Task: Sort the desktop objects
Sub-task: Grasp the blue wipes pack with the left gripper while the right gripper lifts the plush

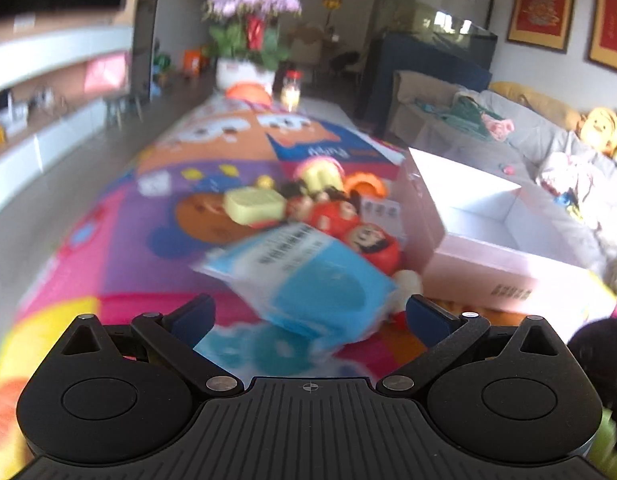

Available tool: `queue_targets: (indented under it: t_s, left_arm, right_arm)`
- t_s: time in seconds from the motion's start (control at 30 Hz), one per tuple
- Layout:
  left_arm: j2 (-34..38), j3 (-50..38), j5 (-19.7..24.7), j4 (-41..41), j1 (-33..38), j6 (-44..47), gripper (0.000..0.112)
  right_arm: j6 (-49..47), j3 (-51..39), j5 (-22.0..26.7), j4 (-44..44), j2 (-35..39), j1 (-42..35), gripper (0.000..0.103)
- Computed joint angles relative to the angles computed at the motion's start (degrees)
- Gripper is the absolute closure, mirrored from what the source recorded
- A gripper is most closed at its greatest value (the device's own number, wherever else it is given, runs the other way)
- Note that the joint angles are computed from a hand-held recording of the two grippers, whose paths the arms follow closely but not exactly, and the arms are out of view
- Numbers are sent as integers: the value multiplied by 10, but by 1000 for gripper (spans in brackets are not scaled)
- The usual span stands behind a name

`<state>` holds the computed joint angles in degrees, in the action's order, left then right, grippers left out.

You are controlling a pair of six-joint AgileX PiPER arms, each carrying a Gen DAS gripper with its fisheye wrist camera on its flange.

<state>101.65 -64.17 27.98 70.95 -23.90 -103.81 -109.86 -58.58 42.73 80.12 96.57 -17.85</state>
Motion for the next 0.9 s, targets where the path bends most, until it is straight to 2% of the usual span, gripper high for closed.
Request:
queue_targets:
  t_s: [0.1,0.17,0.23,0.33,0.53,0.63,0.7,0.83,0.9]
  left_arm:
    - [56,-75,35,-54,-7,51,9]
    - [100,-136,82,-93,-10,106,9]
    - [127,-171,108,-116,-4,158,9]
    - [132,-173,144,-109,-4,203,9]
    - [62,-68,159,-69,6,199,9]
    - [19,-24,82,-74,34,172,9]
    - [22,-33,61,-73,43,154,9]
    - [89,-123,127,-81,35,183,9]
    - [108,-143,128,-85,40,195,9]
  right_arm:
    - [-74,38,-25,96,2,-9,16]
    - [-36,29,-40,77,11,-4,16]
    - [-37,26,-30,87,14,-11,16]
    - [-25,17,-17,74,23,-19,16]
    - [-27,20,-10,81,21,-21,11]
    - [-36,25,-9,91,19,-18,7]
    - [-35,25,-9,91,19,-18,6]
    - [-26,23,-18,86,19,-14,5]
    - [-29,25,-21,88,18,-12,3]
